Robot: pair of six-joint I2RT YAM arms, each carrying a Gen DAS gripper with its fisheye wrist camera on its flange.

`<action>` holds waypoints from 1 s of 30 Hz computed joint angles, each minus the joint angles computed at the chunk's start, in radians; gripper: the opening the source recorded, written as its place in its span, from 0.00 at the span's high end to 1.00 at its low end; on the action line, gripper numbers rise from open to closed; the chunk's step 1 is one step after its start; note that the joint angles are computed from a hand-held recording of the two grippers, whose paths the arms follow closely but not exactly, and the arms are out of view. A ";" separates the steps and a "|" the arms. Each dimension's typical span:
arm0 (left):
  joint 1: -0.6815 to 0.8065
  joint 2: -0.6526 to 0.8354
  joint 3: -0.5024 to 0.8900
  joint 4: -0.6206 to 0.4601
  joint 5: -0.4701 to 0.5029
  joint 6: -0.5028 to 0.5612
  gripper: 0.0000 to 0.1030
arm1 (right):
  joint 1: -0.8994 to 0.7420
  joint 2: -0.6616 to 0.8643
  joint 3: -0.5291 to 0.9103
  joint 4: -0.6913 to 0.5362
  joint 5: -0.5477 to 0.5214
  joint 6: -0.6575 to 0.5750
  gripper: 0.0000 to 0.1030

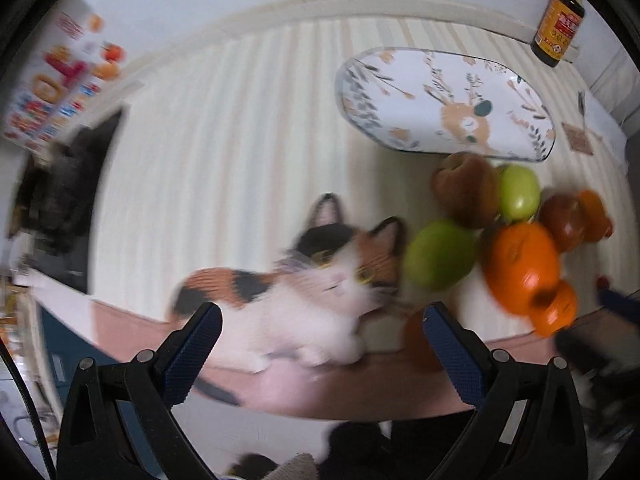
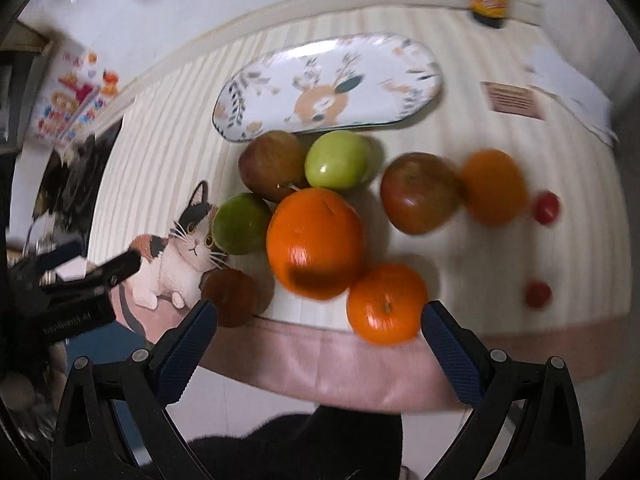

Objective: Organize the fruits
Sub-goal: 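Move the left tool toward a green apple while the right tool approaches a large orange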

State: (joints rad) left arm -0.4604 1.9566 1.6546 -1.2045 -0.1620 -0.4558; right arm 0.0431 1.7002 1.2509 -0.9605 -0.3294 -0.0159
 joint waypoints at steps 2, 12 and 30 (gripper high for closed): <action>0.018 0.093 0.102 -0.018 0.055 0.021 0.01 | 0.008 0.068 0.052 -0.020 -0.006 -0.029 0.00; -0.032 0.429 0.500 -0.147 0.161 0.344 0.16 | -0.008 0.271 0.237 -0.165 -0.038 -0.145 0.01; 0.095 0.362 0.433 -0.143 0.317 0.402 0.42 | 0.005 0.284 0.253 -0.180 -0.042 -0.066 0.19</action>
